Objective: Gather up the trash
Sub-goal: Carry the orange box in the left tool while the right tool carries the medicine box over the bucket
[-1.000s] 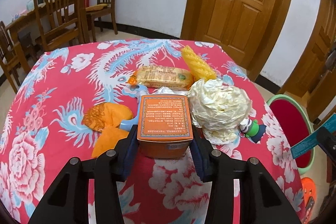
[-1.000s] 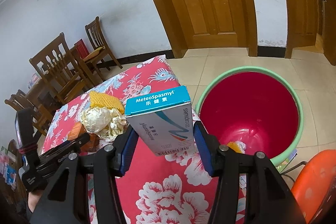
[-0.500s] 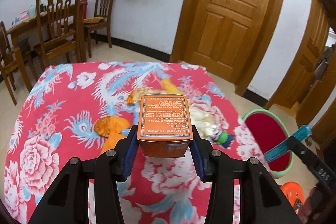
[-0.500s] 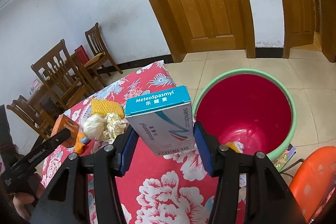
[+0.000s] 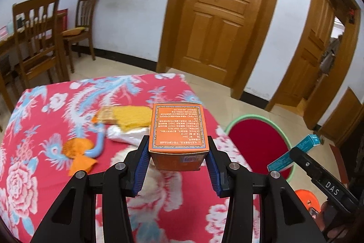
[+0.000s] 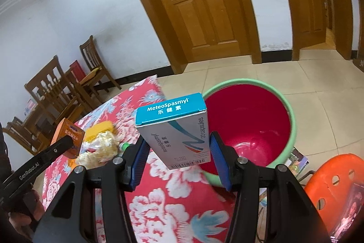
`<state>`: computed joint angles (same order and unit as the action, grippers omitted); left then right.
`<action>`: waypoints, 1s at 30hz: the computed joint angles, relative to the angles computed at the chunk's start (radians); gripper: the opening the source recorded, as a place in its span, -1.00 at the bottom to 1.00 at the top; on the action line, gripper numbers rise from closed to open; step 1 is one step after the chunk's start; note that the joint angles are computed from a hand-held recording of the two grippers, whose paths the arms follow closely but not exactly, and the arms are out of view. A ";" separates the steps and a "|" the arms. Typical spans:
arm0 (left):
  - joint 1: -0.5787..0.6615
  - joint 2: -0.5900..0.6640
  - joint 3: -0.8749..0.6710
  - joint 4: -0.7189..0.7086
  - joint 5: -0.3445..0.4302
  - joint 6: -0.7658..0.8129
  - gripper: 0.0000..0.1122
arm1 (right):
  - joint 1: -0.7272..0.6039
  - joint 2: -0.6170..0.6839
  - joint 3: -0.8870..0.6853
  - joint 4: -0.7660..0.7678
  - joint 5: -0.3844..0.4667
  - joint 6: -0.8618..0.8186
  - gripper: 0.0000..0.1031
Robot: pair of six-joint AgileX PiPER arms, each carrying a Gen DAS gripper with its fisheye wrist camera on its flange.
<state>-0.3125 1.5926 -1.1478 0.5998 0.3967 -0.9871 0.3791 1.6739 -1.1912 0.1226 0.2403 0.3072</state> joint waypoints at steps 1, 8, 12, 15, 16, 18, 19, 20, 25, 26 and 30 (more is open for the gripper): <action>-0.010 0.014 -0.017 -0.007 0.003 0.012 -0.16 | -0.011 -0.003 0.008 0.005 -0.004 -0.002 0.08; -0.073 0.125 -0.150 -0.083 0.017 0.110 -0.16 | -0.092 0.000 0.020 0.096 -0.003 -0.093 0.08; -0.099 0.193 -0.229 -0.137 0.026 0.181 -0.16 | -0.133 0.014 0.014 0.133 0.005 -0.128 0.08; -0.118 0.251 -0.296 -0.186 0.040 0.242 -0.16 | -0.166 0.029 0.008 0.185 0.015 -0.181 0.08; -0.123 0.270 -0.320 -0.202 0.046 0.261 -0.16 | -0.175 0.037 0.004 0.201 0.019 -0.197 0.08; -0.132 0.311 -0.364 -0.230 0.058 0.294 -0.16 | -0.192 0.052 -0.005 0.218 0.028 -0.215 0.08; -0.135 0.332 -0.389 -0.248 0.066 0.312 -0.16 | -0.200 0.061 -0.009 0.226 0.031 -0.222 0.08; -0.137 0.347 -0.406 -0.265 0.072 0.329 -0.16 | -0.207 0.066 -0.012 0.230 0.035 -0.227 0.08; -0.154 0.438 -0.512 -0.329 0.112 0.402 -0.16 | -0.232 0.098 -0.027 0.231 0.048 -0.226 0.08; -0.156 0.456 -0.534 -0.342 0.121 0.417 -0.16 | -0.235 0.104 -0.030 0.223 0.052 -0.218 0.08; -0.157 0.505 -0.588 -0.386 0.149 0.464 -0.16 | -0.245 0.130 -0.044 0.213 0.064 -0.209 0.08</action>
